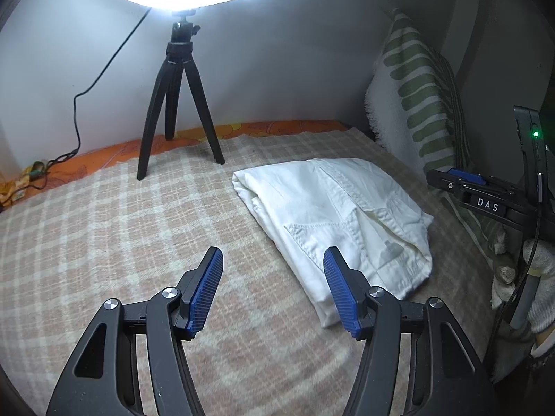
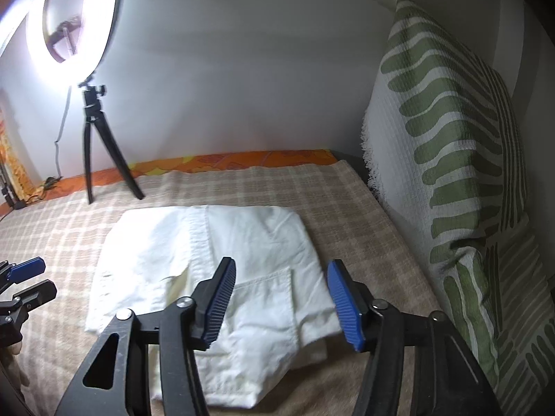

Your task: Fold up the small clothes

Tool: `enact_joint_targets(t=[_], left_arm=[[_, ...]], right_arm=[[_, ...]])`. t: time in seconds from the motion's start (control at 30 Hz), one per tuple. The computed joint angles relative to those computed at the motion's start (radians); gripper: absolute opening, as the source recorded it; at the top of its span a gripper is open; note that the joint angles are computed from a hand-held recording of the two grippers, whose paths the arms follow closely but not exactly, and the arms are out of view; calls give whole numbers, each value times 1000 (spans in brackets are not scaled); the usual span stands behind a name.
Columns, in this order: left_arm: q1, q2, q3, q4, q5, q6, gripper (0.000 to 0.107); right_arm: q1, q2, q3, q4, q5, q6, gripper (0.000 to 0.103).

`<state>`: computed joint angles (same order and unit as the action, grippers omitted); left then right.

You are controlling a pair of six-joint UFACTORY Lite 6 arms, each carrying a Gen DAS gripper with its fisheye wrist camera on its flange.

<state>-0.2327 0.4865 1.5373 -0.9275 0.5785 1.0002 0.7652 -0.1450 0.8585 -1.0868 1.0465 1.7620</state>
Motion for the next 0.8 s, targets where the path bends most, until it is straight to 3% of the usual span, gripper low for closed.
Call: enact_joint_targets(t=[0.4,0.53,0.63,0.8], left_arm=[[144,-361,-337,-122,110,269,62],[210,-455,-421,-145,159,347,62],[276,-530,-491,-176,218,420,68],[370,-704,-650,-207,235,581,81]], right_arm=[[393,173,150,91,299,216,82],[487,245,223,109,366,265,84],[550,307,291,118,418,295,88],[616,414,393,133,461,314,91]])
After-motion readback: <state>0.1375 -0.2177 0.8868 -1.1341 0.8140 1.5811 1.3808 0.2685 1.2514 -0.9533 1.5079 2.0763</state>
